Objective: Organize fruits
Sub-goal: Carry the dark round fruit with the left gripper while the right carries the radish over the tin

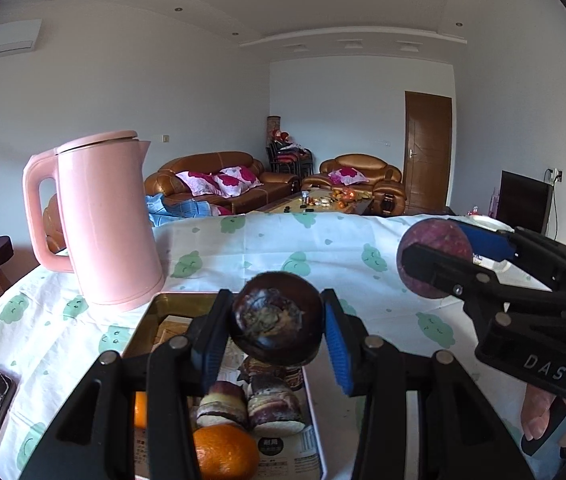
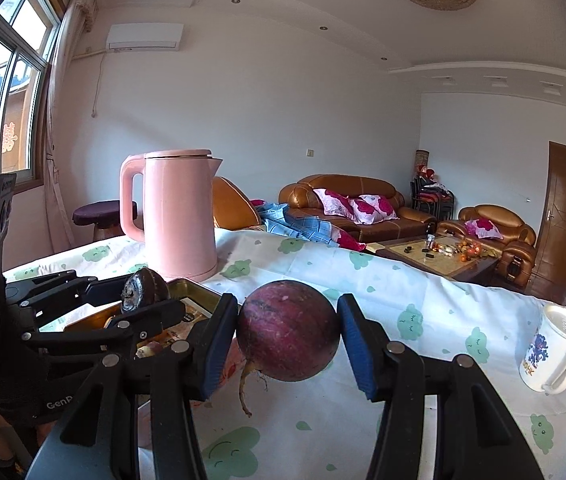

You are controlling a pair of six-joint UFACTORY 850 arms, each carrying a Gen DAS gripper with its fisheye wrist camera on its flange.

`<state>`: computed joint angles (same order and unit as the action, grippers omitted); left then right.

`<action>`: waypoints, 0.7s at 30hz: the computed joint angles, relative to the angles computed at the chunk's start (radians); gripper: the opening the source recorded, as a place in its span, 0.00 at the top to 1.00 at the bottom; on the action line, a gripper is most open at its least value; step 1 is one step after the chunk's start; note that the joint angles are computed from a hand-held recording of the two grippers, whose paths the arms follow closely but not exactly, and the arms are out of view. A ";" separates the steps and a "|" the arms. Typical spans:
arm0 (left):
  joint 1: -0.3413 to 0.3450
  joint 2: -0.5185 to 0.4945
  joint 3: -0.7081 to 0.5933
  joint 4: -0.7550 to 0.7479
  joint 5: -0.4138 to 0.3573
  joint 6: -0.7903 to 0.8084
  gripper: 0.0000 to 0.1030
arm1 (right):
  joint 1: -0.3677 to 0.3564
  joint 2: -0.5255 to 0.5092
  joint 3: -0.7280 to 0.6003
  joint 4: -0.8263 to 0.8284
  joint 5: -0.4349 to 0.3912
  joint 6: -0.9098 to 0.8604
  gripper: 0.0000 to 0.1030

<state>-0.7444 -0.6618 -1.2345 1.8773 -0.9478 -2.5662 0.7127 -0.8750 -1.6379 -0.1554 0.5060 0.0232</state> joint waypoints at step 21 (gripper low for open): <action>0.033 0.072 0.125 -0.058 -0.006 -0.048 0.55 | 0.053 -0.116 -0.202 -0.183 -0.134 0.161 0.48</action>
<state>-0.7113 -0.5896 -1.1096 1.8197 -0.9536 -2.6146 0.7657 -0.9908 -1.8397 -0.3384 0.3721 0.1842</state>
